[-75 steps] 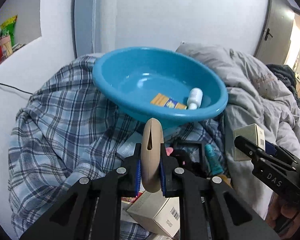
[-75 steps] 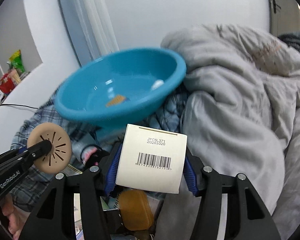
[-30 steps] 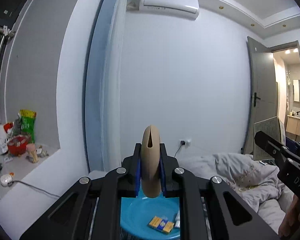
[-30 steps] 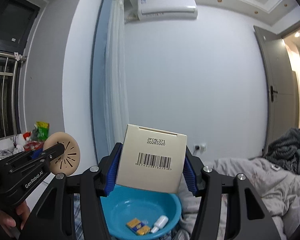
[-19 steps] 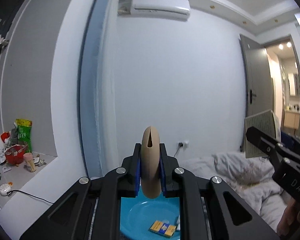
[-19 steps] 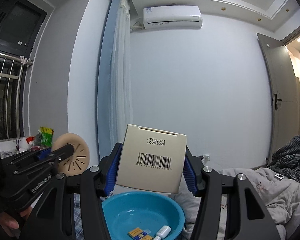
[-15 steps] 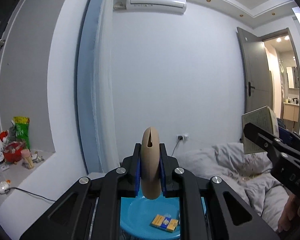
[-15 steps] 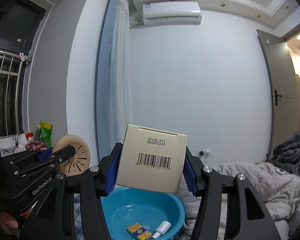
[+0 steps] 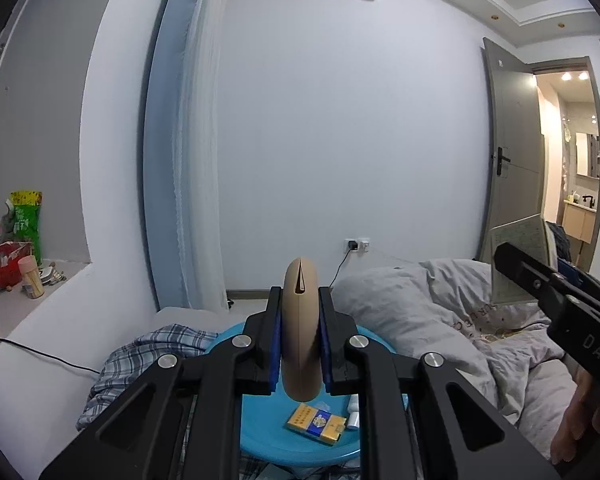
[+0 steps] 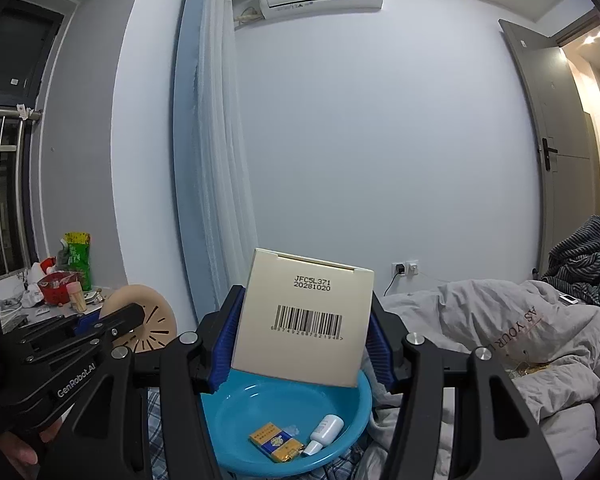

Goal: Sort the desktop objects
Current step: 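Carry the beige disc and white box up over the blue basin with both tools, then open the left tool to drop the beige disc into the basin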

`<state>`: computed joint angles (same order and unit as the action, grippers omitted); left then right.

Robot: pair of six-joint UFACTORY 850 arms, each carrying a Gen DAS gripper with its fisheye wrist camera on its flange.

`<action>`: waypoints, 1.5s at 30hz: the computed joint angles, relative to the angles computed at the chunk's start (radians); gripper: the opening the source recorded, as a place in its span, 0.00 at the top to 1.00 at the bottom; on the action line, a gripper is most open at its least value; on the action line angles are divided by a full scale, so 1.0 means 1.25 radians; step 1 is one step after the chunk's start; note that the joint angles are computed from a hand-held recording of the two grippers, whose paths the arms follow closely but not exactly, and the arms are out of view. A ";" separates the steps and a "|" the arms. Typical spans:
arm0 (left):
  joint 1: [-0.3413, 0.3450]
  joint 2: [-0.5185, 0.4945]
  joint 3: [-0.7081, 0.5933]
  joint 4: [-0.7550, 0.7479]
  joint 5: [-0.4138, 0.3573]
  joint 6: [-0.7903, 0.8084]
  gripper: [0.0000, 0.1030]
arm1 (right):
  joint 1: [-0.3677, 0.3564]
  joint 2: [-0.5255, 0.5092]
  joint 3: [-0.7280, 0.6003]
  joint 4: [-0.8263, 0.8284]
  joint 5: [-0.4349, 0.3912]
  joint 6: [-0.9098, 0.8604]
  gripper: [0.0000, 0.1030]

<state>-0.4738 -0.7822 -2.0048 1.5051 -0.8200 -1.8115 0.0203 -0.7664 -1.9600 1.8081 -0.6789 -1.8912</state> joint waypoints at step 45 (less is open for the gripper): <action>0.127 -0.391 -0.495 -0.742 -0.038 0.564 0.84 | 0.050 -0.341 -0.451 -0.656 0.056 0.607 0.47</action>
